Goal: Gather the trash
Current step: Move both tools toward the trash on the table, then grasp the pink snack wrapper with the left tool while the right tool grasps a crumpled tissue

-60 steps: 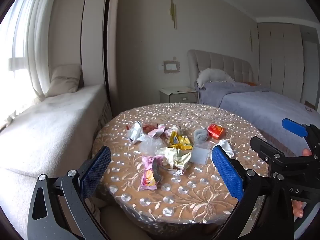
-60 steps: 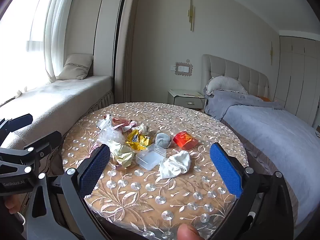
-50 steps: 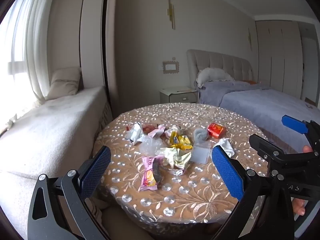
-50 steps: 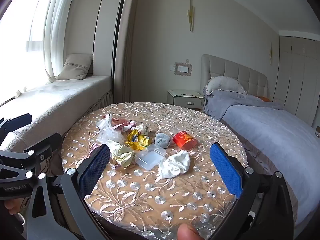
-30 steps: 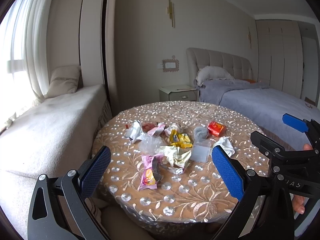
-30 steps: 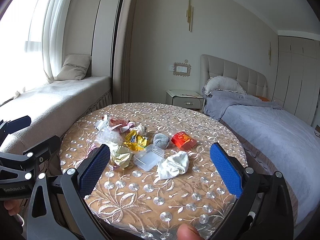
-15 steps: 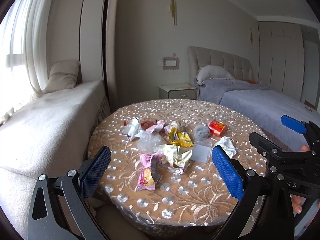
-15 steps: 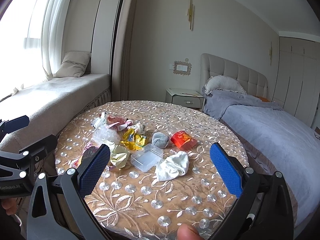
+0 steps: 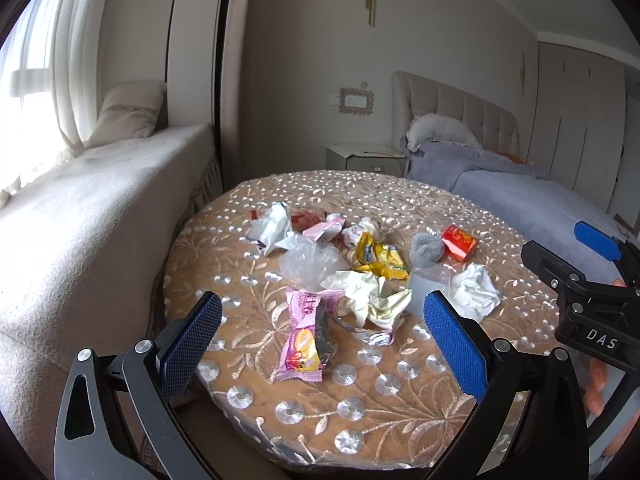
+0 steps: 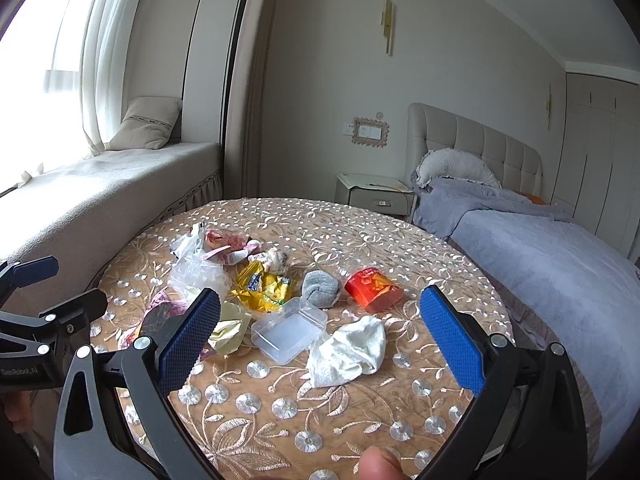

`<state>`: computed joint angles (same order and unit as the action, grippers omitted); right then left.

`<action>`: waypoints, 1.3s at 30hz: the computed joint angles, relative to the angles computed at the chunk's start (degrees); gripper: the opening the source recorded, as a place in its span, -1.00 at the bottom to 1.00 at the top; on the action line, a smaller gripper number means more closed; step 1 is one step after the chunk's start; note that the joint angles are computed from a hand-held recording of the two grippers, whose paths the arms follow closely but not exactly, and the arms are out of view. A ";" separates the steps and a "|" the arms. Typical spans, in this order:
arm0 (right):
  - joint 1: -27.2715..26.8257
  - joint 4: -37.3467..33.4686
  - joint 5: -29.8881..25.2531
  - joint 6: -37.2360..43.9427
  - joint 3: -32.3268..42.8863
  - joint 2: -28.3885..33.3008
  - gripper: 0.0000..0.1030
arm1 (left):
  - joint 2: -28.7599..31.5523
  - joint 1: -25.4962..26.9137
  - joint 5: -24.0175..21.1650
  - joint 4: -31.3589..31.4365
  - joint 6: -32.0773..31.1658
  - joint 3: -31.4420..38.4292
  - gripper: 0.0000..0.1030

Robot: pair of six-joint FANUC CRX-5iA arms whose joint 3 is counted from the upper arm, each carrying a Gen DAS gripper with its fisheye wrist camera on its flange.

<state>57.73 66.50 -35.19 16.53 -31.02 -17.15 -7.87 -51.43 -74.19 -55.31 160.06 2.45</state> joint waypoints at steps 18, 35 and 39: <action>-1.68 -9.75 4.39 9.30 7.05 8.85 0.94 | 4.14 13.04 6.32 11.13 -6.53 -2.24 0.92; -1.99 -15.39 4.97 16.00 12.09 14.80 0.94 | 6.72 21.83 11.01 19.63 -13.65 -3.86 -0.60; -1.79 -17.17 6.51 18.13 12.32 14.74 0.94 | 5.65 18.44 8.03 13.63 -8.15 -3.03 -0.64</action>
<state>55.94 49.33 -28.68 34.66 -18.71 -2.42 -2.22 -32.99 -66.16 -41.68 151.91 -0.57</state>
